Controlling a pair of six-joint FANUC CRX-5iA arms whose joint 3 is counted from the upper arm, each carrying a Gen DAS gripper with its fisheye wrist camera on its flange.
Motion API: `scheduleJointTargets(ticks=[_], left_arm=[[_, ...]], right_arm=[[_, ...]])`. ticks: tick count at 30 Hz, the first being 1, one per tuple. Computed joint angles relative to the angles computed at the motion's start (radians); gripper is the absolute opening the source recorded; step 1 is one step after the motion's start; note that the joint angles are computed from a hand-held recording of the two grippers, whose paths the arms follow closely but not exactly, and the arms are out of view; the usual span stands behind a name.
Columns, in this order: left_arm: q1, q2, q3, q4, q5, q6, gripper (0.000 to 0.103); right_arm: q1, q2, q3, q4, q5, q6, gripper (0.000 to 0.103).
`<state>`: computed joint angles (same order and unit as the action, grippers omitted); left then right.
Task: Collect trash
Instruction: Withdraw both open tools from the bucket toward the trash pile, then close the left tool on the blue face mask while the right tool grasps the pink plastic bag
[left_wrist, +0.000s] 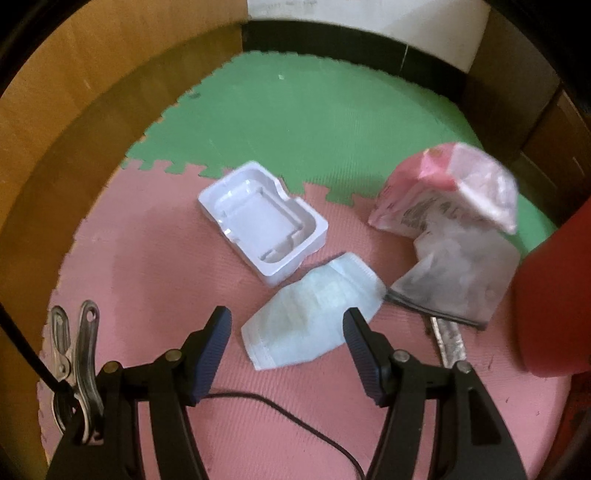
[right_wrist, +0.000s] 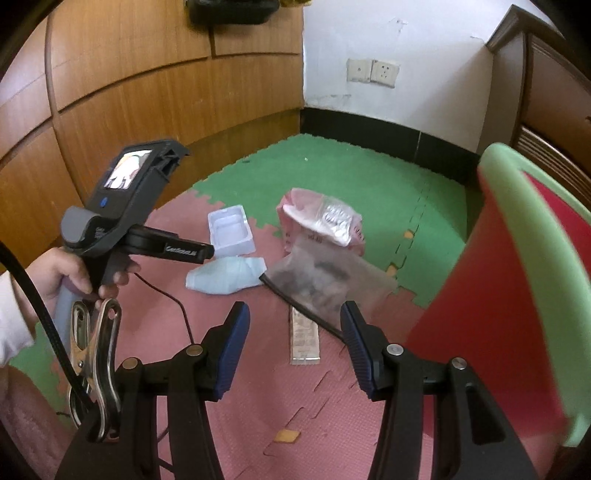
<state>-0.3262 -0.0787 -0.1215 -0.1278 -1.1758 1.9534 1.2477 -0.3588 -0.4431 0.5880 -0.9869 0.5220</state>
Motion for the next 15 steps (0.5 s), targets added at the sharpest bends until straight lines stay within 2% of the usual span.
scheduleJointTargets(ticks=[3, 7, 10, 15], left_arm=[[0.045, 0.016, -0.033, 0.073, 0.035, -0.056, 0.066], [0.056, 0.023, -0.047, 0.087, 0.061, -0.104, 0.07], [0.067, 0.034, -0.061, 0.122, 0.068, -0.139, 0.07], [0.052, 0.057, -0.054, 0.117, 0.049, -0.16, 0.07]], right_arm=[[0.002, 0.012, 0.002, -0.011, -0.008, 0.02, 0.053], [-0.01, 0.024, 0.008, -0.026, -0.002, 0.032, 0.053], [-0.024, 0.041, 0.022, -0.043, 0.003, 0.043, 0.053], [-0.059, 0.095, 0.067, -0.067, 0.015, 0.063, 0.056]])
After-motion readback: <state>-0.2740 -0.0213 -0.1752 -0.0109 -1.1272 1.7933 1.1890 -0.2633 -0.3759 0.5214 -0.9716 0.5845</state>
